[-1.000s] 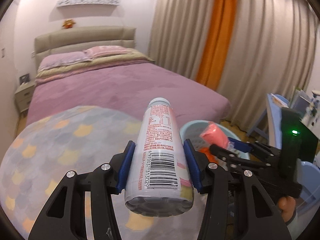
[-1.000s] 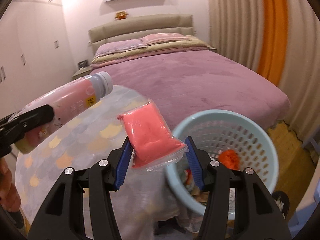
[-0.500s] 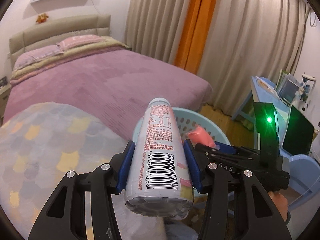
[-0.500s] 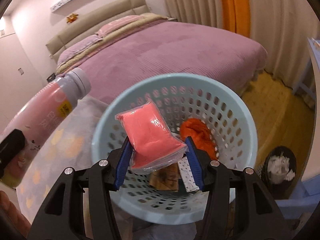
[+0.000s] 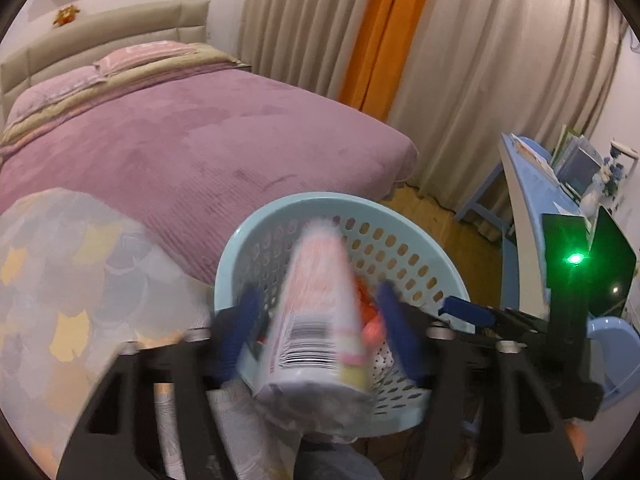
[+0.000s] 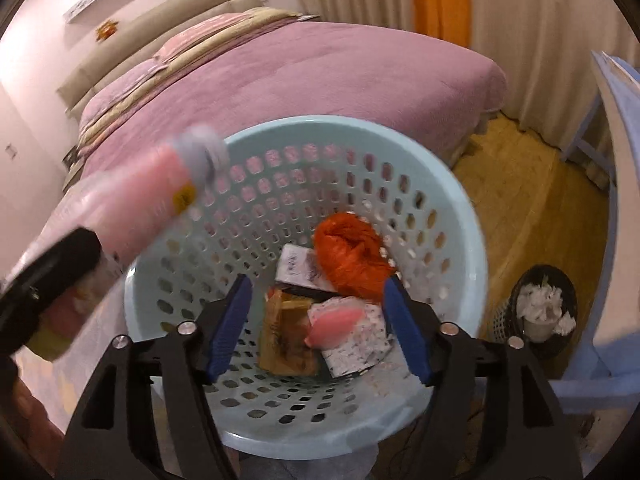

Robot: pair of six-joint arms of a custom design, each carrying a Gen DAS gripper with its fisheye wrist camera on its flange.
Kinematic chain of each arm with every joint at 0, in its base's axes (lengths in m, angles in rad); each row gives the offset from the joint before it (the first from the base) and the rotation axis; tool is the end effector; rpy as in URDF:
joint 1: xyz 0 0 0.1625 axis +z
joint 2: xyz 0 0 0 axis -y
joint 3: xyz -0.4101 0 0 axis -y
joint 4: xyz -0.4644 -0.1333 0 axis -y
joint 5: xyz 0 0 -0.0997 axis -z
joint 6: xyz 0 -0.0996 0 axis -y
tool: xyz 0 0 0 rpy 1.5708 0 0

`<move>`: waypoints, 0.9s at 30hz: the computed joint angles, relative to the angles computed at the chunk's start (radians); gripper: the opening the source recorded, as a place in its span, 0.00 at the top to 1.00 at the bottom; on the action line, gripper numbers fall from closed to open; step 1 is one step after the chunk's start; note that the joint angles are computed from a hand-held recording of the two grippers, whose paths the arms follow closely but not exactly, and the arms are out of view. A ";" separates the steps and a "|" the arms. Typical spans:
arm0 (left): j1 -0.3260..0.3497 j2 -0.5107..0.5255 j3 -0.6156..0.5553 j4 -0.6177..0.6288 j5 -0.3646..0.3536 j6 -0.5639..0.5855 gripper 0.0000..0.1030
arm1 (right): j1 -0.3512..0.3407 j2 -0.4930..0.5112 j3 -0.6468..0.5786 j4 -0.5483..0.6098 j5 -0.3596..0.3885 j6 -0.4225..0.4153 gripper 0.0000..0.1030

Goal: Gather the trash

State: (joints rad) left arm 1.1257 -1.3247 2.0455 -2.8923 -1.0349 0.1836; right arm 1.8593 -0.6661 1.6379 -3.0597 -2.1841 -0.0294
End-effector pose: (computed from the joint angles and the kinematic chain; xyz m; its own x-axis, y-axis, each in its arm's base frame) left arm -0.0833 -0.6023 0.2395 -0.8203 0.2438 -0.5173 0.5136 0.7120 -0.4788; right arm 0.2752 -0.6602 0.0109 -0.8573 0.0156 0.5146 -0.2726 0.8341 -0.4794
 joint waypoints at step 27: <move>-0.156 -0.256 0.329 -0.504 0.432 0.121 0.15 | 0.109 -0.045 0.146 -0.302 0.152 -0.122 0.37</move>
